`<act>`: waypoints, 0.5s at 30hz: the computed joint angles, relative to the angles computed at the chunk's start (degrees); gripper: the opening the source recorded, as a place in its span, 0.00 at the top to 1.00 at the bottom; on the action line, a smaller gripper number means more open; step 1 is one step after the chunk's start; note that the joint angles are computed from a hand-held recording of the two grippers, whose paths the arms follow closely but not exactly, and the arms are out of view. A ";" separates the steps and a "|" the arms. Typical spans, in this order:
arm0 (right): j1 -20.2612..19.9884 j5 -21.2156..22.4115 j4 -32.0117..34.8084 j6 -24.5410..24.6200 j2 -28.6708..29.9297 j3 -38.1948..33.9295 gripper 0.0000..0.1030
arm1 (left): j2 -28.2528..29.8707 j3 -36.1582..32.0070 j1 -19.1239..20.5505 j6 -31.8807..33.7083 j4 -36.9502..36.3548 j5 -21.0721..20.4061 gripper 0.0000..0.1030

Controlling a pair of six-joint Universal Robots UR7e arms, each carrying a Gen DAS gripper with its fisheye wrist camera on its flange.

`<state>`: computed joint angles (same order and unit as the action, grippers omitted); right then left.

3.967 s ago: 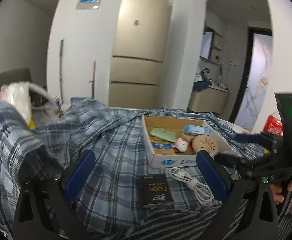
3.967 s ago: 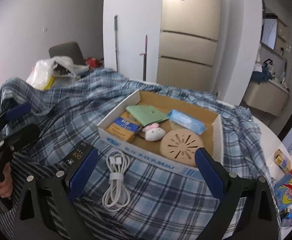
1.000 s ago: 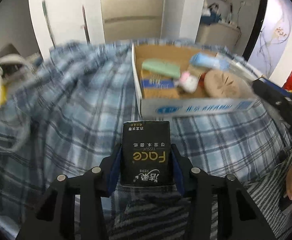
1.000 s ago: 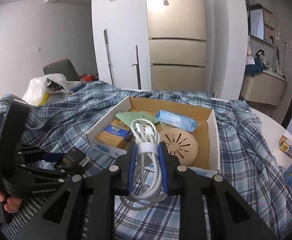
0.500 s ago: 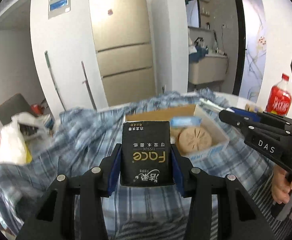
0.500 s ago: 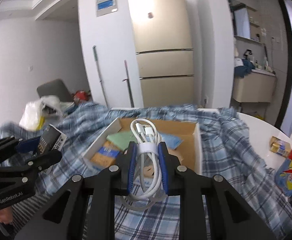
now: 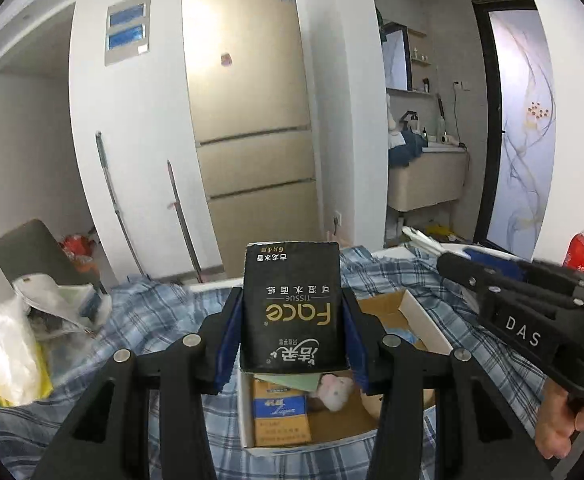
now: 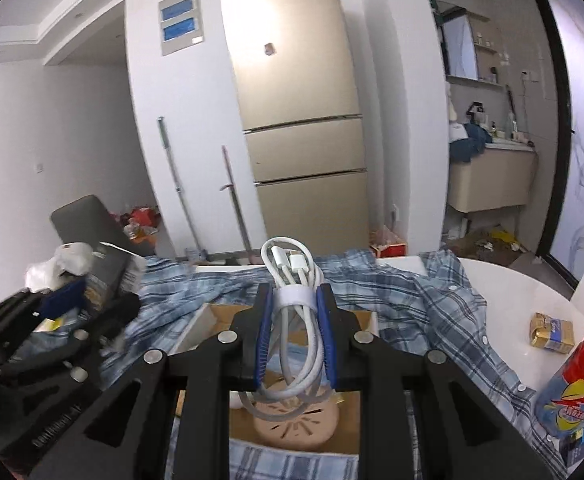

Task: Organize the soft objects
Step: 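Carry the Face box with the left tool and cable with the right tool over the tray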

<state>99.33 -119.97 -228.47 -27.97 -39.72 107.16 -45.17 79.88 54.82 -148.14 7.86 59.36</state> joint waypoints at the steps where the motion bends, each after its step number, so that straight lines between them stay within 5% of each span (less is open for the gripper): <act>1: -0.90 0.51 1.02 1.40 -0.40 0.29 0.79 | 0.99 -1.04 0.45 -0.45 0.85 0.18 0.53; 4: -3.44 -0.60 7.40 5.87 -1.12 0.19 0.79 | 2.85 -2.23 1.66 0.07 1.37 0.94 0.53; 15: -7.46 -1.33 15.00 8.26 -0.52 -0.56 0.79 | 9.04 -5.87 5.43 0.23 4.87 1.60 0.53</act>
<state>91.87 -121.30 -213.47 -19.70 -40.23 106.60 -36.13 74.01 60.26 -147.92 12.73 60.96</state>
